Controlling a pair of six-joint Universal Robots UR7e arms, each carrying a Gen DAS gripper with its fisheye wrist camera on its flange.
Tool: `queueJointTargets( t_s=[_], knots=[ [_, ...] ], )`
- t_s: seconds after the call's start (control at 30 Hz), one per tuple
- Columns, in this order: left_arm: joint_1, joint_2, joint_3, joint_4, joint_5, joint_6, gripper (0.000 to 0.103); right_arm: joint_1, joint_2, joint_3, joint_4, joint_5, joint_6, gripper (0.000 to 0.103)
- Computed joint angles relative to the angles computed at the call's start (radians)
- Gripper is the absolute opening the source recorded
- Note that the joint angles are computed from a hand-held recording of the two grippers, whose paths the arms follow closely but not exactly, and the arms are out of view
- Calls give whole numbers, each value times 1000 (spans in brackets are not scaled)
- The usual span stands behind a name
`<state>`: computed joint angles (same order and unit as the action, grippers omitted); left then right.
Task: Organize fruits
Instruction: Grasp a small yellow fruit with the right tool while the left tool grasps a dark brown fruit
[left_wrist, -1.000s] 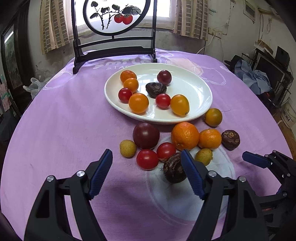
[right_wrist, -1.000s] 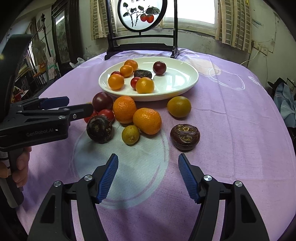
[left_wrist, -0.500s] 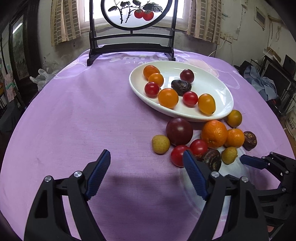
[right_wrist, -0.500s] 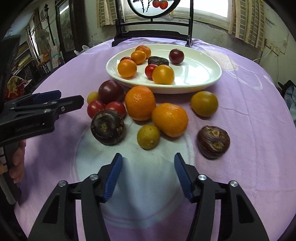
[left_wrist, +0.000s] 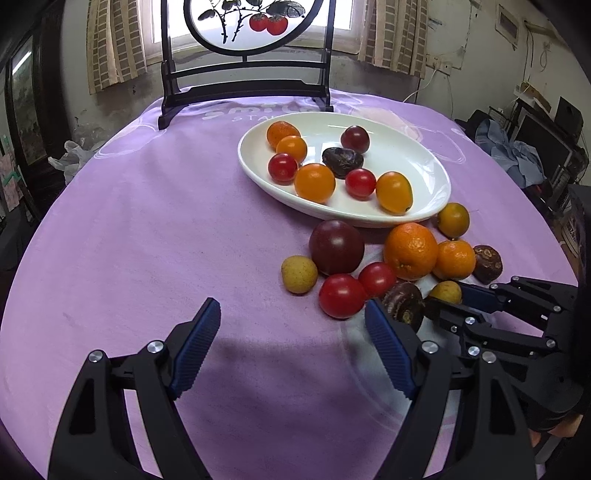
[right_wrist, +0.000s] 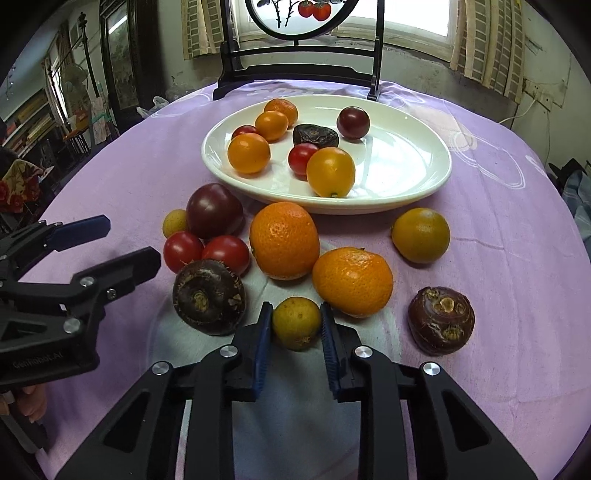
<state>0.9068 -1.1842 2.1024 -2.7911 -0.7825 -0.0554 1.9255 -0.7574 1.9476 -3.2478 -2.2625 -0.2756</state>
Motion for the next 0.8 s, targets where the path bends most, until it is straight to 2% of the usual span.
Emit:
queueJointTargets(
  t_s=[0.23, 0.67, 0.8],
  knots=[
    [-20, 4, 4, 30, 4, -19, 78, -2, -37, 40, -8, 30, 8, 26],
    [-68, 48, 8, 76, -12, -54, 78, -3, -88, 125, -110, -10, -22, 26],
    [-78, 68, 0, 90, -4, -70, 78, -15, -115, 151, -117, 5, -21, 26]
  ],
)
